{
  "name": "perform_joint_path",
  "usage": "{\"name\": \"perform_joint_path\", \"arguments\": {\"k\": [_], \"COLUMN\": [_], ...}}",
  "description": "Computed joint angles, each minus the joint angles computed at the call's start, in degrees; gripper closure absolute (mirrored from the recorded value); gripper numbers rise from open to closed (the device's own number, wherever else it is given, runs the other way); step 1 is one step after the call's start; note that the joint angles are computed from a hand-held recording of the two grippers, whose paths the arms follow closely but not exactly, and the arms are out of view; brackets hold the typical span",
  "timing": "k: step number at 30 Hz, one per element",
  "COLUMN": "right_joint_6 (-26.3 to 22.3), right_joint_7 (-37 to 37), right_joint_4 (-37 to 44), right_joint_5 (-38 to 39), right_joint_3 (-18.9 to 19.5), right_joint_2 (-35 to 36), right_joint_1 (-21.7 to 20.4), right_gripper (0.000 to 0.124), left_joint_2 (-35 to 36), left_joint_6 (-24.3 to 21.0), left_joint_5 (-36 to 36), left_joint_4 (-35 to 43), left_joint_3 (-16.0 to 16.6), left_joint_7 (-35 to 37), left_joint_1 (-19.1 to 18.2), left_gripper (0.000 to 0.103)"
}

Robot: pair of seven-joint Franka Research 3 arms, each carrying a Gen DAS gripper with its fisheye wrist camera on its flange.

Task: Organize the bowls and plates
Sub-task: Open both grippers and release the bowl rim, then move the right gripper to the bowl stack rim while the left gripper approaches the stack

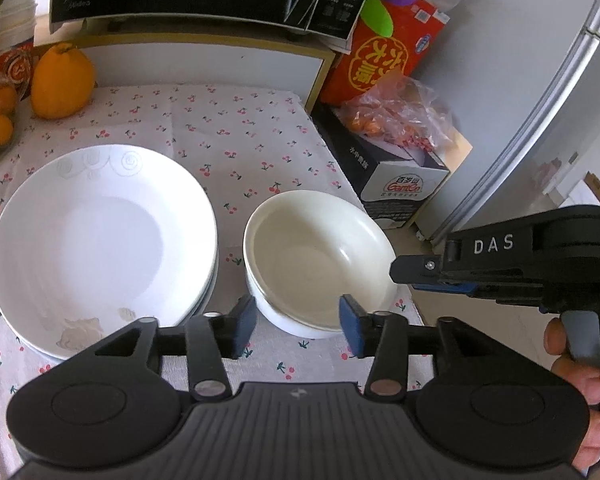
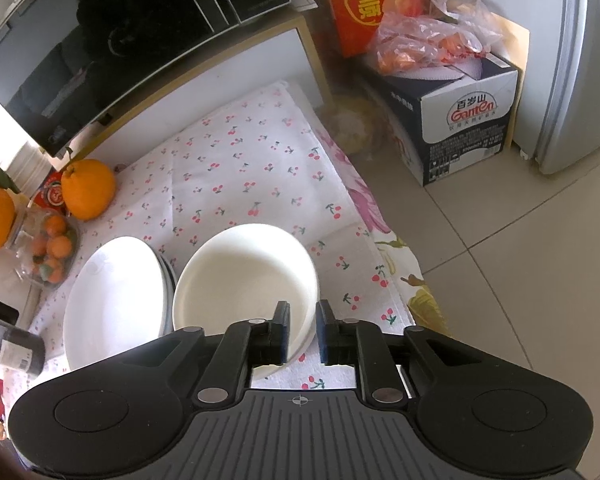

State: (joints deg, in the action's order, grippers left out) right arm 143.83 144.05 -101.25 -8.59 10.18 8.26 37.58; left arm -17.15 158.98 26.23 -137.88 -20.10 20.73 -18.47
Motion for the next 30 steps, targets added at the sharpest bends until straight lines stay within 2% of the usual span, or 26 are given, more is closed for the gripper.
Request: {"name": "perform_joint_path", "arguments": {"k": [3, 5, 11, 14, 23, 26, 30], "right_joint_6": [0.2, 0.3, 2.2, 2.8, 2.4, 4.2, 8.9], "right_joint_7": [-0.1, -0.2, 0.8, 0.7, -0.7, -2.0, -5.3], "right_joint_4": [-0.2, -0.2, -1.0, -1.4, -1.3, -2.0, -3.7], "right_joint_5": [0.3, 0.0, -5.5, -7.8, -15.6, -16.7, -15.9], "right_joint_3": [0.0, -0.1, -0.4, -0.5, -0.7, -0.9, -1.1], "right_joint_2": [-0.1, -0.1, -0.8, -1.0, -0.2, 0.1, 0.4], "right_joint_1": [-0.1, -0.1, 0.4, 0.5, 1.2, 1.2, 0.6], "right_gripper": [0.102, 0.09, 0.058, 0.048, 0.04, 0.04, 0.04], "left_joint_2": [-0.1, -0.1, -1.7, -2.4, -3.8, -3.2, -1.2], "left_joint_6": [-0.1, -0.6, -0.7, -0.5, 4.6, 6.4, 5.4], "left_joint_5": [1.3, 2.5, 5.9, 7.9, 18.2, 21.9, 27.4], "left_joint_4": [0.2, 0.4, -0.7, -1.4, -4.4, -4.6, -3.3], "left_joint_3": [-0.5, -0.9, -1.6, -2.3, -6.4, -7.7, -9.4], "left_joint_7": [0.0, 0.0, 0.2, -0.1, -6.3, -9.3, -13.1], "left_joint_1": [0.3, 0.5, 0.8, 1.2, 4.8, 6.1, 7.3], "left_gripper": [0.046, 0.036, 0.013, 0.008, 0.003, 0.003, 0.004]}}
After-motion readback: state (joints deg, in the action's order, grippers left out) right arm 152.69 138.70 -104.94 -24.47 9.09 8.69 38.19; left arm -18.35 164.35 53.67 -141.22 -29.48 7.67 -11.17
